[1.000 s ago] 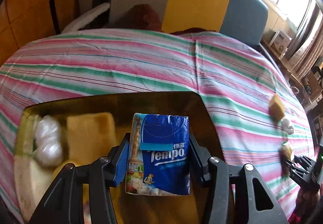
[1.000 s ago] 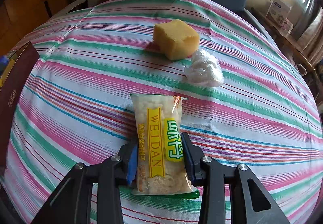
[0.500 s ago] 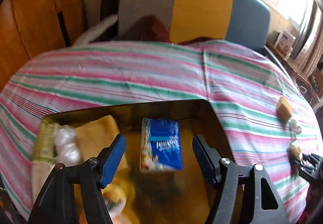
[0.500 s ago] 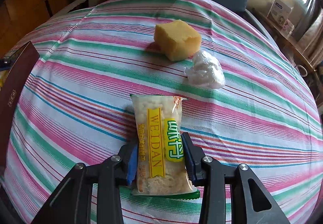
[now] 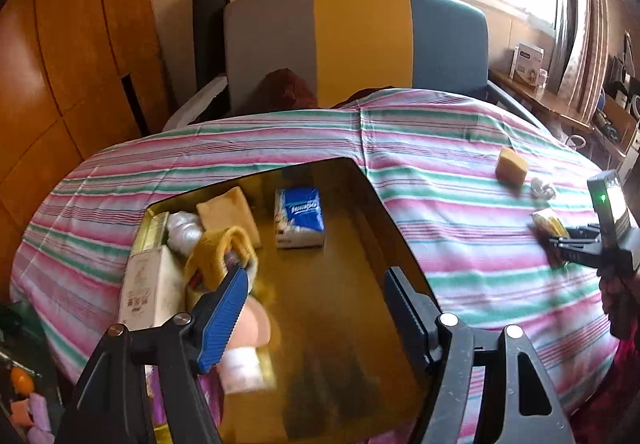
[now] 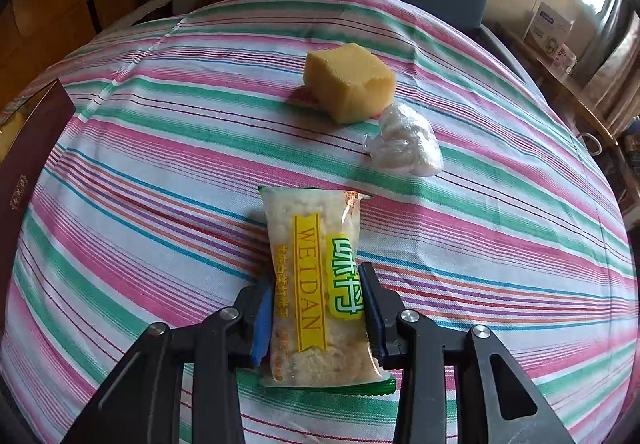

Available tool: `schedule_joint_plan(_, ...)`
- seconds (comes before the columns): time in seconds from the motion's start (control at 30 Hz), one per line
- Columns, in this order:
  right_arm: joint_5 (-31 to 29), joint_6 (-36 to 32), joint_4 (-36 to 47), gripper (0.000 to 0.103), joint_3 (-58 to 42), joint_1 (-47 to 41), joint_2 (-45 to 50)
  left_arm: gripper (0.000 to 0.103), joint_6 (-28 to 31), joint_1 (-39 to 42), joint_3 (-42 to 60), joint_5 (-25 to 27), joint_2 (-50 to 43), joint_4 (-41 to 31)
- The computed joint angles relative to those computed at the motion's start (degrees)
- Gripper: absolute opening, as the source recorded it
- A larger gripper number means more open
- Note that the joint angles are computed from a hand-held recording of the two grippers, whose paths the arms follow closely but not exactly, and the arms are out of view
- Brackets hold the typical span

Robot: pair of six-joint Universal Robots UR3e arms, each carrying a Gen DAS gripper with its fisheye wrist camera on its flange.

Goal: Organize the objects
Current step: 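Carry the tissue pack into the tray and open the left tool, then carry the WEIDAN rice packet into the tray and open the right tool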

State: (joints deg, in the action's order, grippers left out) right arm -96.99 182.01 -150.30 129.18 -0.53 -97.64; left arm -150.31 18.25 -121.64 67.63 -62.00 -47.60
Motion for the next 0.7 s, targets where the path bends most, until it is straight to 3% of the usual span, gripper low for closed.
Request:
schedule_joint_plan(0.43,-6.10,4.43,-0.31,0.038,-1.45,4.65,2.17,0.071,7.57,14.45,-3.29,-5.79,9.47,-10.44)
schedule_joint_plan(0.63,-12.30,11.83,8.07,0.037,-8.61,9.34,5.53,0.071,12.68,22.14,-3.83,-9.34,11.37,-15.95)
schedule_joint_plan(0.7,-11.11,15.30,12.36,0.037,-11.87,10.39,4.81,0.071,14.03,24.68,-4.05,-10.37,11.49,-17.20)
